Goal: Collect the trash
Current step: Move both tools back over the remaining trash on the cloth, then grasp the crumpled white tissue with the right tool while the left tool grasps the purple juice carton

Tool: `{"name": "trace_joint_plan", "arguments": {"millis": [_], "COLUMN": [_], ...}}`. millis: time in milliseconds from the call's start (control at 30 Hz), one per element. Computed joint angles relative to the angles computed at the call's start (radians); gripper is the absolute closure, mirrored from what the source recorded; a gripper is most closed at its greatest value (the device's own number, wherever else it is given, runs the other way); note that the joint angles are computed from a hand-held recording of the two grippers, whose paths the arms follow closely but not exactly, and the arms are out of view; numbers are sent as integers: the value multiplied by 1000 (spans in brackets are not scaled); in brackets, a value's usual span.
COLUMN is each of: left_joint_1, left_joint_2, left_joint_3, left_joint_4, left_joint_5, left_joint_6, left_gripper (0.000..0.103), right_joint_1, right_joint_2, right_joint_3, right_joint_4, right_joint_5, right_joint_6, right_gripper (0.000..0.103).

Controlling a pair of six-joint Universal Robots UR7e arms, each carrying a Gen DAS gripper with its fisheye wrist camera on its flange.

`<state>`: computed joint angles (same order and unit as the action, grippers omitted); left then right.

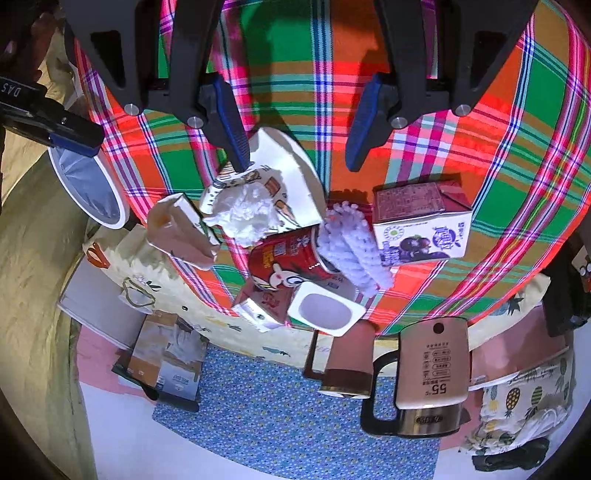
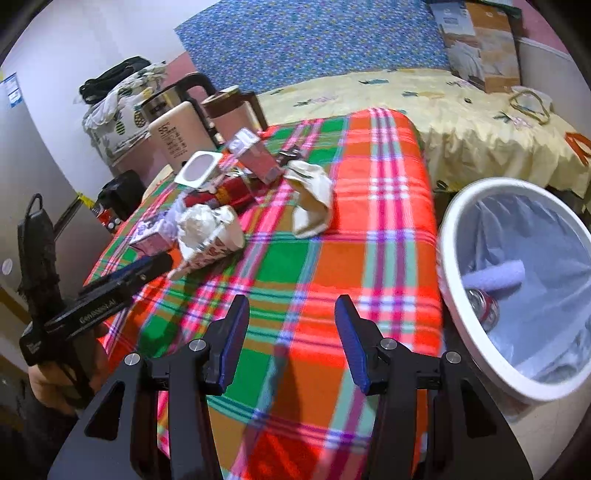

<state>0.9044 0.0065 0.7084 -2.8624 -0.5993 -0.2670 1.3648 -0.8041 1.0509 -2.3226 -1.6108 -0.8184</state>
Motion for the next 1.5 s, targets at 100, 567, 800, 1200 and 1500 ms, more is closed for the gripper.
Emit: {"name": "trace_joint_plan", "arguments": {"millis": [100,567,800,1200,1500], "left_joint_1": [0,24,48,57,79], "left_joint_2": [-18,-96,-90,-2,-49], "left_joint_3": [34,142,109,-65,-18], "left_joint_4": [-31,-142,-162,-25,129], "left_joint_5": [12,92,83,136,135], "left_joint_6": [1,70,131,63,-183], "left_gripper": [47,47,33,18,22], "right_joint_1": [15,76,88,87,77], "right_joint_2": [15,104,147,146,124], "right_joint_3": [-9,-60,-90,-82,-69], "right_joint_4": [5,-10,-24,-33,-13], "right_joint_5": [7,3,-51,-47,-4], "right_joint_6": [-26,-125,-140,-127,-112], "right_gripper": [53,53,53,79,84]}}
